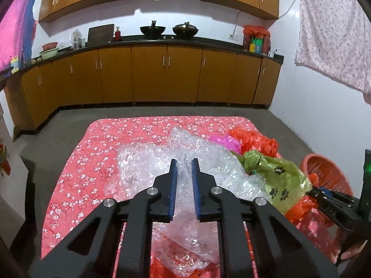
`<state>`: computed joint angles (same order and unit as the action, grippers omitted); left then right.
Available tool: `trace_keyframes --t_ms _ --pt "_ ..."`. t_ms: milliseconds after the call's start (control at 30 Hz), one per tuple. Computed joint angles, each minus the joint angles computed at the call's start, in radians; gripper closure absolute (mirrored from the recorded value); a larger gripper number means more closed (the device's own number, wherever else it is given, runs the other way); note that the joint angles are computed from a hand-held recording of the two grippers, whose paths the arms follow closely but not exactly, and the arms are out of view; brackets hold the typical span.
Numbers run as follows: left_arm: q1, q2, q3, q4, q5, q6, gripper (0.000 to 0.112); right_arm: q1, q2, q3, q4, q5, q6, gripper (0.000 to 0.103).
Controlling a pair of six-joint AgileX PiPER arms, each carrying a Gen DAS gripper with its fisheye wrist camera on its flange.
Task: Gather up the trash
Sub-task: 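Grasp clear bubble wrap with left tool while right tool grasps an orange-red bag, then carry the bubble wrap and orange-red bag to the basket and release both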
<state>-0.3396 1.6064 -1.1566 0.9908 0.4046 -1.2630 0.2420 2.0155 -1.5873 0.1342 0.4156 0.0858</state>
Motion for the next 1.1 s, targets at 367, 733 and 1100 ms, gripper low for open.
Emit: trace_keyframes --t_ms 367,733,1100 --pt "0.031 -0.087 0.023 0.029 -0.023 -0.04 0.1 -0.012 -0.092 0.09 0.024 -0.042 -0.035 0.088" --pt "0.014 -0.149 0.056 0.111 -0.02 -0.127 0.1 -0.037 -0.189 0.173 0.045 -0.076 -0.062 0.088" --pt "-0.084 -0.101 -0.04 0.076 -0.04 -0.086 0.1 -0.143 -0.294 0.268 0.007 -0.114 -0.048 0.088"
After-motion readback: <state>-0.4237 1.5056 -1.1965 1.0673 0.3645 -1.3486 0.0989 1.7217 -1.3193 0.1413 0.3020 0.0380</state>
